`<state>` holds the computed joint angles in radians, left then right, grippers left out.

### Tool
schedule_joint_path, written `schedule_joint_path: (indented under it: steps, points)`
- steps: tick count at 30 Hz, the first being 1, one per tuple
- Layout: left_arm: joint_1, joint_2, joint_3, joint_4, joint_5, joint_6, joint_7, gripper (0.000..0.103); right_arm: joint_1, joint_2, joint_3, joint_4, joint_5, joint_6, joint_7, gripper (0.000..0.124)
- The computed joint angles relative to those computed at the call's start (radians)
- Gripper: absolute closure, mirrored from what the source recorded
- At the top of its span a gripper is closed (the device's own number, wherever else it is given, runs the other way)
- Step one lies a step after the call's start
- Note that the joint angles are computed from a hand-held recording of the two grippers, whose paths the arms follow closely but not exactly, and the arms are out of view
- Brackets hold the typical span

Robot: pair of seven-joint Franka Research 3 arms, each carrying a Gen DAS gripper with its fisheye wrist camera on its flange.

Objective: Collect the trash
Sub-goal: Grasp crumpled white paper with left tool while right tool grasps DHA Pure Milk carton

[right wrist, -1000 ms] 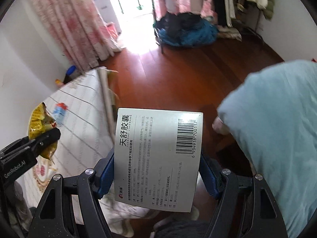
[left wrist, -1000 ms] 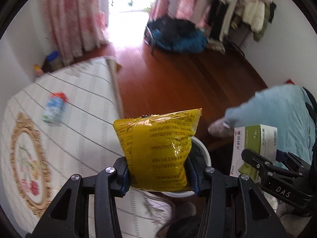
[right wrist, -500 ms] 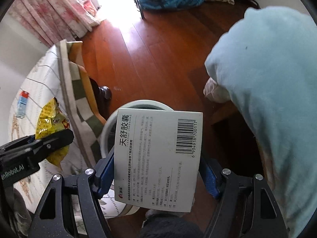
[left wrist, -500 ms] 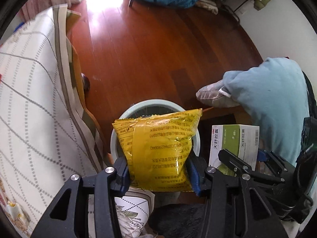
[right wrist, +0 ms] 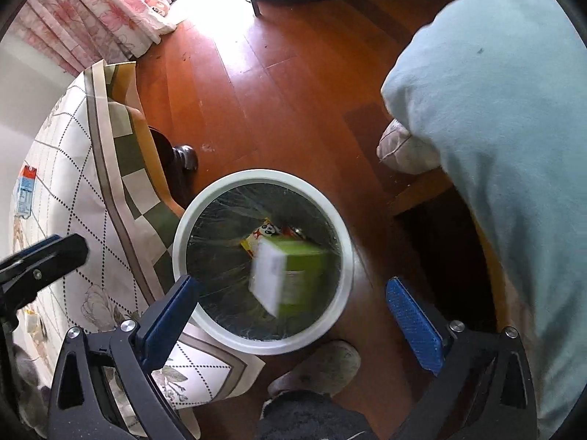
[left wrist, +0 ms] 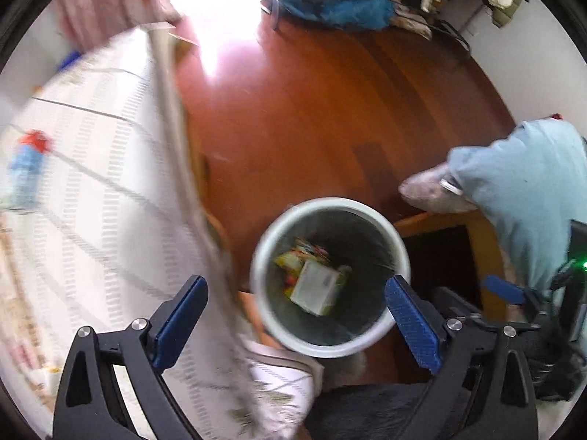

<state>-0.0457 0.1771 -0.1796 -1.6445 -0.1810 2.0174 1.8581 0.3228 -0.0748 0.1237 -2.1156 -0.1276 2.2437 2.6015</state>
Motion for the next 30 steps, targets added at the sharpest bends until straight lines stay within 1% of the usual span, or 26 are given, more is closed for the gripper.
schedule_joint_path:
  steps: [5,7,10,13,15,17,18,19,20,21,23,24,27,28,30]
  points:
    - [0.039,-0.123,0.047,-0.098,0.027,0.112,-0.013,0.004,0.024,-0.01,0.03,0.073,-0.057,-0.051,0.039,0.021]
    - [0.063,-0.175,0.075,-0.142,0.042,0.152,-0.01,0.004,0.044,0.001,0.045,0.12,-0.071,-0.065,0.047,0.021]
    - [0.106,-0.239,0.122,-0.21,0.059,0.196,0.013,0.004,0.084,0.052,0.063,0.207,-0.077,-0.072,0.05,0.021]
    - [0.155,-0.261,0.173,-0.261,0.06,0.196,0.046,0.005,0.139,0.128,0.074,0.293,-0.074,-0.045,0.055,0.021]
    - [0.179,-0.249,0.19,-0.275,0.049,0.174,0.057,0.005,0.178,0.193,0.072,0.355,-0.067,-0.026,0.058,0.021]
    - [0.204,-0.227,0.205,-0.281,0.009,0.158,0.09,0.005,0.217,0.254,0.062,0.415,-0.067,-0.018,0.067,0.021]
    - [0.214,-0.21,0.207,-0.28,-0.016,0.15,0.107,0.007,0.238,0.288,0.055,0.448,-0.076,-0.015,0.072,0.027]
    - [0.221,-0.199,0.204,-0.28,-0.026,0.144,0.115,0.014,0.256,0.318,0.046,0.483,-0.078,-0.028,0.07,0.039]
    - [0.226,-0.185,0.198,-0.28,-0.027,0.143,0.118,0.018,0.27,0.349,0.038,0.519,-0.07,-0.042,0.064,0.045]
    - [0.23,-0.174,0.193,-0.277,-0.036,0.136,0.124,0.025,0.281,0.376,0.031,0.545,-0.057,-0.042,0.057,0.05]
    - [0.238,-0.157,0.184,-0.277,-0.051,0.141,0.133,0.04,0.305,0.417,0.014,0.592,-0.049,-0.061,0.048,0.05]
    - [0.241,-0.148,0.18,-0.275,-0.061,0.143,0.142,0.056,0.314,0.436,0.008,0.613,-0.04,-0.065,0.041,0.05]
    - [0.247,-0.164,0.172,-0.287,-0.082,0.176,0.152,0.068,0.331,0.47,-0.009,0.667,-0.021,-0.09,0.018,0.05]
    - [0.248,-0.164,0.172,-0.284,-0.081,0.186,0.146,0.074,0.336,0.484,-0.014,0.695,-0.019,-0.103,0.007,0.05]
    - [0.253,-0.161,0.175,-0.276,-0.063,0.237,0.118,0.074,0.34,0.517,-0.025,0.758,-0.012,-0.124,-0.012,0.05]
